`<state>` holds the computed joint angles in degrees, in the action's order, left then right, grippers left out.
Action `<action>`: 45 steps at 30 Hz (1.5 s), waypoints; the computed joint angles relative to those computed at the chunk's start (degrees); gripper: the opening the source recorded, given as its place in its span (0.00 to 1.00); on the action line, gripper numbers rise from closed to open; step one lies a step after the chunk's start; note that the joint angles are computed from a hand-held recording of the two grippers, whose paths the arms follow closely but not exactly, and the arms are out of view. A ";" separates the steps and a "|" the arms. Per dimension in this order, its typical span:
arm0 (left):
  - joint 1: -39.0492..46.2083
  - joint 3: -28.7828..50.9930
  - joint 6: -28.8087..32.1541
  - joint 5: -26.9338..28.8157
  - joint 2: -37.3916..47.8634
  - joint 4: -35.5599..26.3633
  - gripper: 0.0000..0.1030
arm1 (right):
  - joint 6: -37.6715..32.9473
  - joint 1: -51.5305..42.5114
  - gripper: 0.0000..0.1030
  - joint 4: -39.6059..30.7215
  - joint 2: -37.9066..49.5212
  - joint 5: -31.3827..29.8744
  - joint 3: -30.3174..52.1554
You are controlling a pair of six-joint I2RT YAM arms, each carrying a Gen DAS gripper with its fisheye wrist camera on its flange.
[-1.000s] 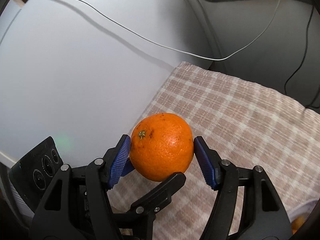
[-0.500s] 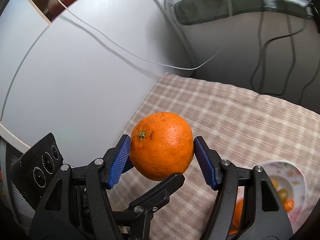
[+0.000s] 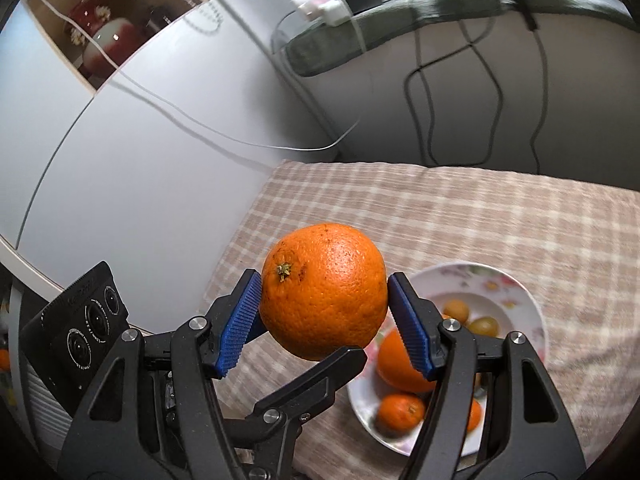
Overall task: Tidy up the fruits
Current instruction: 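Carry the large orange over the plate with the right gripper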
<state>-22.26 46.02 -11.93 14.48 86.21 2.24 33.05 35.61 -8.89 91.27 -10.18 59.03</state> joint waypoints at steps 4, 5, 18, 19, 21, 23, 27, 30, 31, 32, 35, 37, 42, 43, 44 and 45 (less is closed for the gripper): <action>-2.41 -0.10 -0.27 -0.82 0.63 0.30 0.66 | 0.11 -1.37 0.66 1.07 -3.59 -0.24 -4.50; -2.91 0.01 -0.33 -0.98 0.92 0.32 0.66 | 0.27 -1.64 0.66 1.42 -3.99 -0.29 -5.26; -9.24 2.38 -0.92 -1.80 6.23 0.50 0.65 | -0.12 -7.38 0.66 2.76 -10.04 -3.02 -14.51; -9.67 2.52 -0.94 -1.77 6.65 0.54 0.65 | -0.20 -7.81 0.66 2.88 -10.50 -3.15 -15.30; -10.68 2.82 -0.88 -1.98 7.49 0.51 0.65 | -0.46 -8.62 0.66 3.06 -11.39 -3.38 -16.81; -11.44 3.14 -0.85 -2.09 8.18 0.35 0.65 | -0.31 -9.39 0.66 3.47 -11.96 -3.97 -18.08; -13.00 3.94 -0.95 -2.67 9.58 -0.13 0.65 | 0.14 -11.37 0.66 4.97 -12.56 -5.65 -20.75; -14.20 4.47 -0.96 -3.31 10.64 -0.38 0.65 | 0.34 -12.38 0.66 5.38 -12.55 -6.44 -21.91; -14.42 4.48 -0.86 -3.43 10.77 -0.41 0.65 | 0.29 -12.71 0.66 5.46 -12.61 -6.74 -22.27; -14.69 4.87 -0.73 -3.56 11.10 -0.72 0.65 | 0.22 -13.08 0.66 5.65 -12.81 -7.09 -22.81; -15.39 5.32 -0.21 -4.43 11.48 -1.40 0.66 | 0.25 -14.01 0.66 6.33 -12.94 -8.26 -23.91; -15.85 6.06 0.26 -5.45 11.88 -2.20 0.66 | 0.46 -14.36 0.66 6.66 -12.83 -8.90 -24.22; -16.53 6.38 1.49 -7.31 12.06 -3.34 0.66 | 0.72 -14.45 0.66 7.12 -12.04 -9.68 -24.28; -16.69 6.36 1.76 -7.74 12.06 -3.38 0.66 | 0.91 -14.41 0.66 7.25 -11.63 -9.72 -24.04; -16.72 6.34 1.99 -7.93 12.08 -3.38 0.65 | 1.02 -14.46 0.66 7.36 -11.46 -9.75 -23.95; -16.54 5.76 2.25 -7.92 11.59 -3.30 0.65 | 1.17 -14.48 0.66 7.33 -11.37 -9.62 -23.85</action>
<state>-38.79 51.78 -9.67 6.56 97.79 -1.06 34.21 21.13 -1.56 79.90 -19.80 35.18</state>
